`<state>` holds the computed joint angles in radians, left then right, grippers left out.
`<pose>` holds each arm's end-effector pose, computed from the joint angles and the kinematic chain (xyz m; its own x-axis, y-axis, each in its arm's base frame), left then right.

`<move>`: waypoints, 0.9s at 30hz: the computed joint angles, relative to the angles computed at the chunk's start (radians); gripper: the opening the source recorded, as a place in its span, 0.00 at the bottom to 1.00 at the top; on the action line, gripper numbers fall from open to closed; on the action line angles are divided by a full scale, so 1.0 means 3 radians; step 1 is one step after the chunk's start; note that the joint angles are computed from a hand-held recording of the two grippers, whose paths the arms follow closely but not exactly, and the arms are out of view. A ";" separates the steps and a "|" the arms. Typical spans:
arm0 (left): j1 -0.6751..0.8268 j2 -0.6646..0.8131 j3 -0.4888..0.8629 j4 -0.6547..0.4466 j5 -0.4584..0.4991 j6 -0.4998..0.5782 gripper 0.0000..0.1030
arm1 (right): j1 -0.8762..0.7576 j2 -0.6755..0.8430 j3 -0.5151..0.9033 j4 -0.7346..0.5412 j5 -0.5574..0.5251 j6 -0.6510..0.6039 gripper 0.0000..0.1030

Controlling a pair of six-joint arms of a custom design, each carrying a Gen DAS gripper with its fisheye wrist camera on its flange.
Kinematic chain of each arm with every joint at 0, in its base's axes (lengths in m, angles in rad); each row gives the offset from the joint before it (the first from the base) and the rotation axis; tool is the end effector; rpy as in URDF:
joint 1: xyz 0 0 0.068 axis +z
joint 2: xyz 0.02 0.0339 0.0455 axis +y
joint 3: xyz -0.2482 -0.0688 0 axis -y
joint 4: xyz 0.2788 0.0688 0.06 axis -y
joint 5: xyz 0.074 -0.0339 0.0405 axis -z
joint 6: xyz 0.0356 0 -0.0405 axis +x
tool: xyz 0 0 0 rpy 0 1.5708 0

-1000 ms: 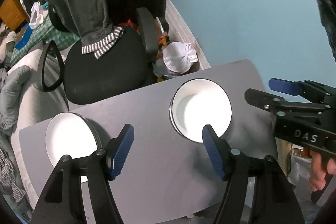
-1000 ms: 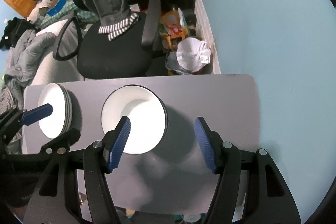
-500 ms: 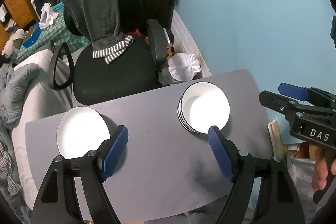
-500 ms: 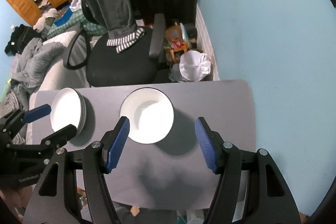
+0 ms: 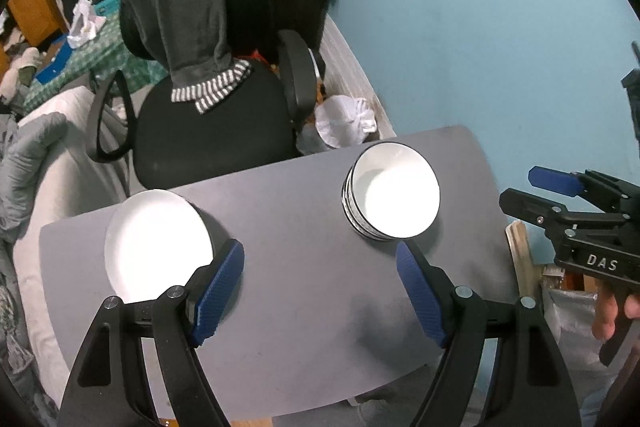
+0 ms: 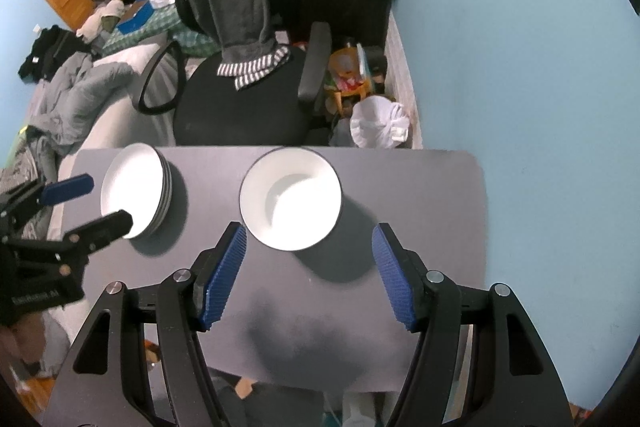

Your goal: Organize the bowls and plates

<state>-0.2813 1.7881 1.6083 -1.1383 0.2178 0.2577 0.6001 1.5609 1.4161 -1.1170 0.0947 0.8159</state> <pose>0.3684 -0.1145 0.2597 -0.8172 0.4951 -0.2951 0.5493 0.8240 -0.1386 0.2787 0.1866 0.2766 -0.9309 0.2416 -0.2740 0.2037 0.9659 0.1598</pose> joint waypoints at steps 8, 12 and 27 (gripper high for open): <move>0.0018 0.0503 0.0277 -0.0143 0.0143 0.0014 0.77 | -0.0219 -0.0007 -0.0345 0.0165 -0.0249 -0.0131 0.63; -0.0012 0.0679 0.0357 -0.0106 0.0178 0.0006 0.77 | -0.0393 0.0028 -0.0552 0.0367 -0.0466 -0.0202 0.63; -0.0190 0.1454 0.0819 -0.0068 0.0204 0.0081 0.77 | -0.0736 0.0342 -0.0873 0.1011 -0.0973 -0.0669 0.63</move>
<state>-0.3384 2.2242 1.8539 -1.1587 0.2791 0.2821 0.3793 1.6635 1.1544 -0.8138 -0.1971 0.6151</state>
